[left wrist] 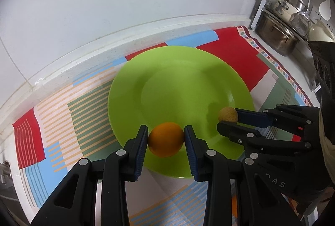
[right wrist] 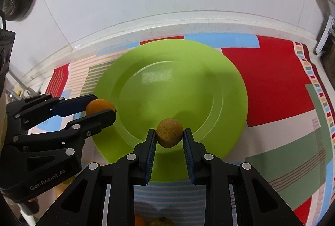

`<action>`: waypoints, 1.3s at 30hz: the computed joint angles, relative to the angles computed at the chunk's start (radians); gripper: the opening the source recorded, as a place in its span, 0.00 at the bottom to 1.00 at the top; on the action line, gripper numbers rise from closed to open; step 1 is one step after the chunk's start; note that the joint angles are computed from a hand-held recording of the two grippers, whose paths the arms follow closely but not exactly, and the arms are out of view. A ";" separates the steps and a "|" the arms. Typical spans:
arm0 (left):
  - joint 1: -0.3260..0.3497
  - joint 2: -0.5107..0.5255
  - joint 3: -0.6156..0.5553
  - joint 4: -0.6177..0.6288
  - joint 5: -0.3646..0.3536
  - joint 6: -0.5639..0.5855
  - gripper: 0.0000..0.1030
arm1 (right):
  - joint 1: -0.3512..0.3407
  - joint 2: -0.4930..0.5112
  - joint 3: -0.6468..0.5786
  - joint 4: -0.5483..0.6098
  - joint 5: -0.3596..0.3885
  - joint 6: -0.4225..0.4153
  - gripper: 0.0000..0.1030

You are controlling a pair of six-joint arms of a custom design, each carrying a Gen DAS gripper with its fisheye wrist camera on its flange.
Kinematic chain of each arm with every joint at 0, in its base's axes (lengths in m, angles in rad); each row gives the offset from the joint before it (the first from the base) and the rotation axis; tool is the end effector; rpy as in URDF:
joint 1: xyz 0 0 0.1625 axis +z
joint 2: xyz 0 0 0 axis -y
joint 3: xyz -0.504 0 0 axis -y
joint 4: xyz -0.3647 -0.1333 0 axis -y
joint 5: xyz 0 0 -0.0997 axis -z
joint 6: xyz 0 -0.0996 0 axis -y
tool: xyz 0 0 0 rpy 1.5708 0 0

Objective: Organize fruits
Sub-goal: 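Place the orange on the plate with the left gripper while the right places the citrus, then withdraw both open grippers from the plate toward the remaining fruits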

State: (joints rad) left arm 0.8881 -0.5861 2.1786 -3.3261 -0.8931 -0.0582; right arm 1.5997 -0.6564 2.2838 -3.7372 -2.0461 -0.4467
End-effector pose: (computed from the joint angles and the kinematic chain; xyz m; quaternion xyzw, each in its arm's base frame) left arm -0.1780 -0.5292 0.0163 0.2631 0.9029 -0.1914 0.2811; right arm 0.1024 -0.5069 0.0811 0.1598 -0.9252 0.2061 0.2757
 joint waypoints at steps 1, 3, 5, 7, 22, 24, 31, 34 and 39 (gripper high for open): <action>-0.001 0.000 0.001 -0.001 0.002 0.000 0.35 | 0.000 0.000 -0.001 0.000 0.002 0.001 0.27; -0.007 -0.001 0.005 -0.005 0.011 0.000 0.40 | 0.000 0.000 -0.001 -0.005 0.002 0.001 0.29; -0.017 -0.004 0.020 -0.023 0.022 -0.006 0.41 | 0.006 0.002 0.005 -0.027 -0.009 -0.001 0.37; -0.032 -0.010 0.043 -0.049 0.037 -0.014 0.41 | 0.014 0.003 0.017 -0.060 -0.018 -0.019 0.37; -0.261 -0.065 0.323 -0.316 0.227 -0.139 0.68 | 0.113 0.010 0.226 -0.463 -0.020 -0.068 0.51; -0.290 -0.071 0.355 -0.333 0.248 -0.173 0.73 | 0.129 0.018 0.252 -0.506 -0.027 -0.065 0.52; -0.377 -0.091 0.474 -0.361 0.277 -0.327 0.82 | 0.175 0.074 0.332 -0.677 -0.041 -0.044 0.67; -0.407 -0.083 0.512 -0.344 0.301 -0.400 0.82 | 0.190 0.103 0.362 -0.743 -0.052 -0.037 0.72; -0.449 -0.066 0.581 -0.336 0.307 -0.509 0.84 | 0.213 0.163 0.402 -0.858 -0.080 -0.028 0.73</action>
